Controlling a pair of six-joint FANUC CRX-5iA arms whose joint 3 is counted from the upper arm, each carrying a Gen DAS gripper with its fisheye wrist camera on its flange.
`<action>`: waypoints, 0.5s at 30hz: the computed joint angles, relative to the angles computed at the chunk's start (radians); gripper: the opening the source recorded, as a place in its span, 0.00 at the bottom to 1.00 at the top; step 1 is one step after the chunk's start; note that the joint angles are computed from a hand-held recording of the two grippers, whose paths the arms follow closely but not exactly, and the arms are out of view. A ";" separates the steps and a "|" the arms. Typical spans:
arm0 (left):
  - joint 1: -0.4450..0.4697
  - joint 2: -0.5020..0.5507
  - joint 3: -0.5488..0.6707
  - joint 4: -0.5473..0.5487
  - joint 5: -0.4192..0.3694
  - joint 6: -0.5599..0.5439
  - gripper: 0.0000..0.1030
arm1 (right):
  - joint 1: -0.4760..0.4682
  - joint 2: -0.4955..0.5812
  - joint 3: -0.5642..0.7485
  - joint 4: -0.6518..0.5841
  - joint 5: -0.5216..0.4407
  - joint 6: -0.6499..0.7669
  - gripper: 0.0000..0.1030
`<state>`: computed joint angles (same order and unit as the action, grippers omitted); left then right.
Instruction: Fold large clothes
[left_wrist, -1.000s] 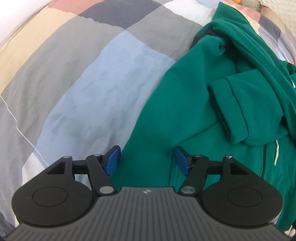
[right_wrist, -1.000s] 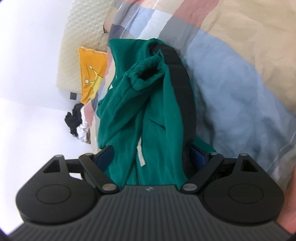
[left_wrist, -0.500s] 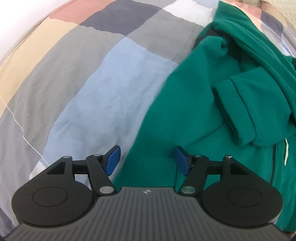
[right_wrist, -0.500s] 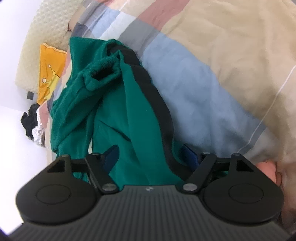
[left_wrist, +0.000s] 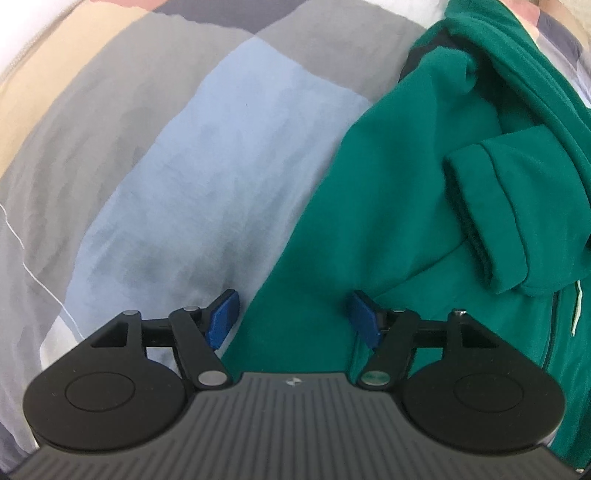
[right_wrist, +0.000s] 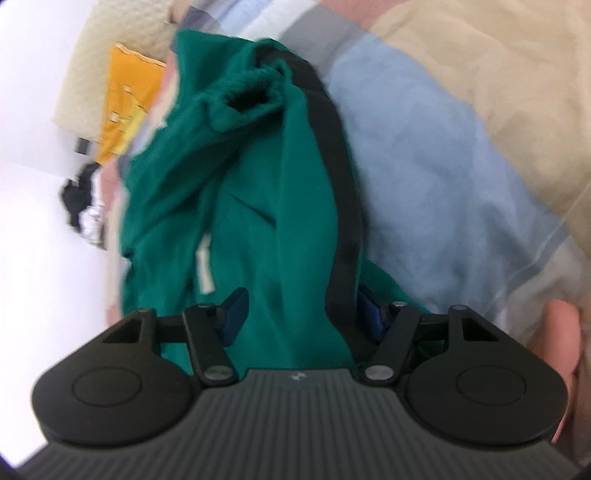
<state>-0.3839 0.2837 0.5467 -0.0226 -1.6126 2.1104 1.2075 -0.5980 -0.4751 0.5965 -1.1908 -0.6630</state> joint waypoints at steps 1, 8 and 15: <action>0.001 0.004 0.001 0.006 -0.006 -0.007 0.73 | -0.003 0.013 0.013 -0.011 -0.016 0.012 0.64; -0.039 0.044 0.068 -0.009 -0.085 -0.123 0.69 | -0.038 0.057 0.063 -0.088 -0.012 0.152 0.64; -0.106 0.014 0.087 -0.105 -0.085 -0.160 0.07 | -0.013 0.067 0.091 -0.080 -0.041 0.220 0.27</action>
